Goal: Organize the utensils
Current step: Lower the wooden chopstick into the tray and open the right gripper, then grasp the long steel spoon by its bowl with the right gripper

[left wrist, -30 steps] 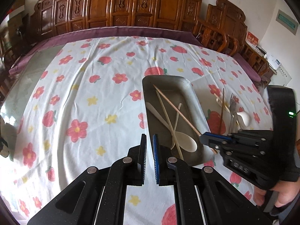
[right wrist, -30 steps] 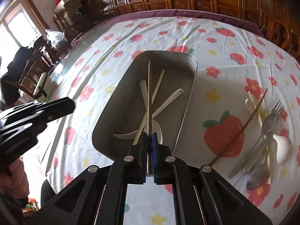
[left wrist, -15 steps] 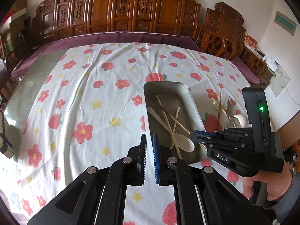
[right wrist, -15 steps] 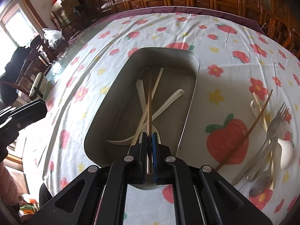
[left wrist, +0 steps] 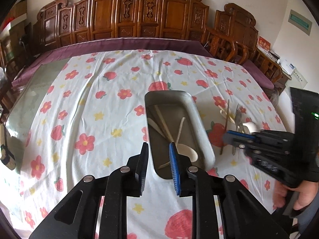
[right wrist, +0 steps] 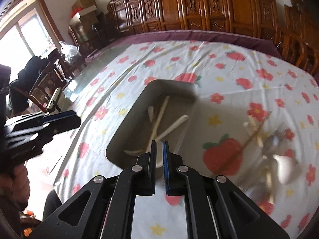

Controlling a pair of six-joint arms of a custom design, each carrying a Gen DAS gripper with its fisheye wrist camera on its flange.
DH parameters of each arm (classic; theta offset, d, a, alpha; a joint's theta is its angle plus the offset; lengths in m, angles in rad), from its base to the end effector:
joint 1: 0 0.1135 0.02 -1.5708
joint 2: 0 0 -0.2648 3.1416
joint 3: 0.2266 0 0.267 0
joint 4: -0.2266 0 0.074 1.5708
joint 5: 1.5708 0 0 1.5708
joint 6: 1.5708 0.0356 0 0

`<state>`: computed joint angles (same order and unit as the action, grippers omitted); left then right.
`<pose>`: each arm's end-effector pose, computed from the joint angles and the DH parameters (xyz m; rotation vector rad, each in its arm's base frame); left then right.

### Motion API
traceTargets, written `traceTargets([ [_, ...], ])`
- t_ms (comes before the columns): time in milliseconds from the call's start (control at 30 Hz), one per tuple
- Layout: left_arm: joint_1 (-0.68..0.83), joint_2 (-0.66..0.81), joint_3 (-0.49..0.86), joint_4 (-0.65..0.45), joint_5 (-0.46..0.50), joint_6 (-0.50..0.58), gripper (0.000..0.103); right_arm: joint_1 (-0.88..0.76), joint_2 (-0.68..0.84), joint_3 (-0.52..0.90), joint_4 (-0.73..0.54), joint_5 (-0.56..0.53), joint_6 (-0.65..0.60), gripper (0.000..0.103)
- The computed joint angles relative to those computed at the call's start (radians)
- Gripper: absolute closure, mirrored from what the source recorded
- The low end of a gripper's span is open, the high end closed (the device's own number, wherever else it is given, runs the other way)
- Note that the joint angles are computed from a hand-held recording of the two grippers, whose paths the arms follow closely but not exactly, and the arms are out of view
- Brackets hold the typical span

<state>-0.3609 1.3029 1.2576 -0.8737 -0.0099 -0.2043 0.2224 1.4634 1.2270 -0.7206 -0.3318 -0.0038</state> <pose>0.2612 -0.0982 0.3299 0.1917 2.4964 -0.2241 0.3102 0.0820 0.2862 -0.4176 2.4909 0.5070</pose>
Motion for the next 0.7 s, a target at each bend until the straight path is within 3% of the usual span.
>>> traceTargets([
  [67,-0.023,-0.001,0.006,0.001,-0.015,-0.011,0.074,-0.047,-0.058,-0.028,-0.029,-0.017,-0.042,0.094],
  [200,-0.078,0.004,0.019,0.007,-0.046,-0.042,0.052,-0.177,-0.162,-0.060,-0.106,-0.058,-0.148,0.083],
  [300,-0.129,0.008,0.023,0.023,-0.077,-0.081,0.029,-0.276,-0.205,-0.068,-0.150,-0.091,-0.224,0.079],
  [400,-0.171,0.017,0.024,0.037,-0.102,-0.106,0.019,-0.369,-0.230,-0.073,-0.183,-0.125,-0.296,0.068],
  [567,-0.240,0.043,0.022,0.064,-0.141,-0.135,0.017,-0.479,-0.240,-0.100,-0.202,-0.156,-0.374,0.055],
  [700,-0.288,0.063,0.020,0.087,-0.174,-0.154,0.017,-0.517,-0.229,-0.129,-0.182,-0.143,-0.410,0.054],
])
